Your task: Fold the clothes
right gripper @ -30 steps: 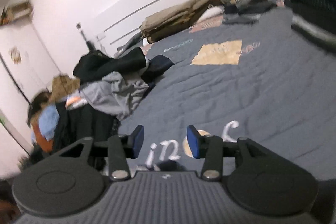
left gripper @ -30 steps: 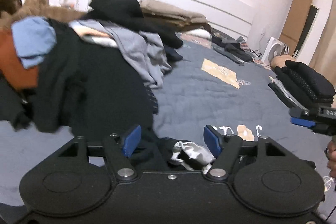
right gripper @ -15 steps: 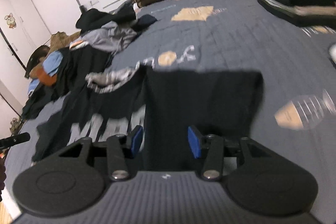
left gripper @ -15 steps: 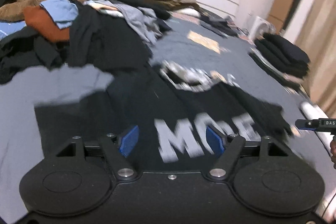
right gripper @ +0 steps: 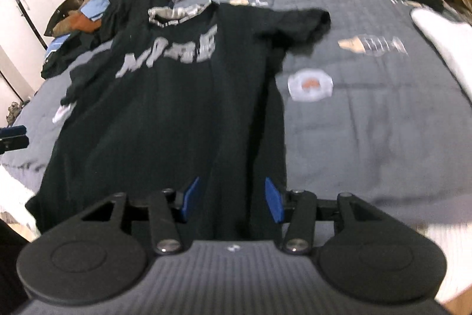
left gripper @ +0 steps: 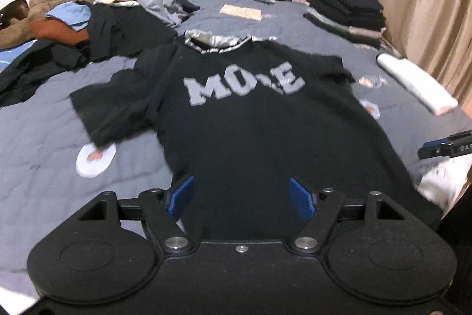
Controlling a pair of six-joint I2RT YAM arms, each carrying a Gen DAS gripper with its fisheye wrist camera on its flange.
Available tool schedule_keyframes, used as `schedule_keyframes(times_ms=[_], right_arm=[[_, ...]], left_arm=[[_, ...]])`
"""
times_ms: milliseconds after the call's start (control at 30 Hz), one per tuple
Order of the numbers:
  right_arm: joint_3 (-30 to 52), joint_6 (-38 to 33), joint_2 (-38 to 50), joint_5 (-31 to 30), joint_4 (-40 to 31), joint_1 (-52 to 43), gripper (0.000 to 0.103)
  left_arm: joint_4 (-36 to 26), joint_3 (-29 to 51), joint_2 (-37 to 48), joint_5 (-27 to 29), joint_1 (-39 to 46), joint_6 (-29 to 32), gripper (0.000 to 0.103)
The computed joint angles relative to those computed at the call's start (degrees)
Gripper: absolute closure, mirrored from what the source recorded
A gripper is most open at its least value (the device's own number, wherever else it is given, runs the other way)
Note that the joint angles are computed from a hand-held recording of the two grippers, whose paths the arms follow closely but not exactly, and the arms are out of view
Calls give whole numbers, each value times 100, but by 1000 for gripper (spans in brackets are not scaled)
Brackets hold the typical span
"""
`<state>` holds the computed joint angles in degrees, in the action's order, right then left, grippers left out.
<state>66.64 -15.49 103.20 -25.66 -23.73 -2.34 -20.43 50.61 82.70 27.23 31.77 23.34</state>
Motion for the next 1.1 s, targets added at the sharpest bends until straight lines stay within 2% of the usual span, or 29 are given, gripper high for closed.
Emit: schedule_keyframes(times_ms=[100,267,433,600,700,833,1000,1067,1100], right_arm=[[-563,-138,-277,149,130,-39,54],[-1087,-279,-557,266,223,-55,54],[-1456,-382,-793,261,254,-97,54],[-1727,-370,-930,355,385,-18,54],[-1860,-300,-917,431,550,32,54],[-1989,-110,-826,533,790,104,54],[-2121,124,-789,672,1101,322,54],[-2138,121,-723,699,1183,386,57],[-2153,116,-680,690,1235,403,63]], left_arm=[[0,-380,-282,-23,190,152,33],[107,-1068,-706,201,474,247,33],[182,-1697,-1020,348,733,618,33],[556,-2185,-869,763,1378,863,33],[787,-2342,-806,511,1523,872,33],[882,-2436,-911,635,1680,1124,33],[1167,-2565,-997,405,1771,1146,33],[1251,-2597,-1026,342,1798,1157,33],[1326,-2612,-1020,292,1783,1153,33]])
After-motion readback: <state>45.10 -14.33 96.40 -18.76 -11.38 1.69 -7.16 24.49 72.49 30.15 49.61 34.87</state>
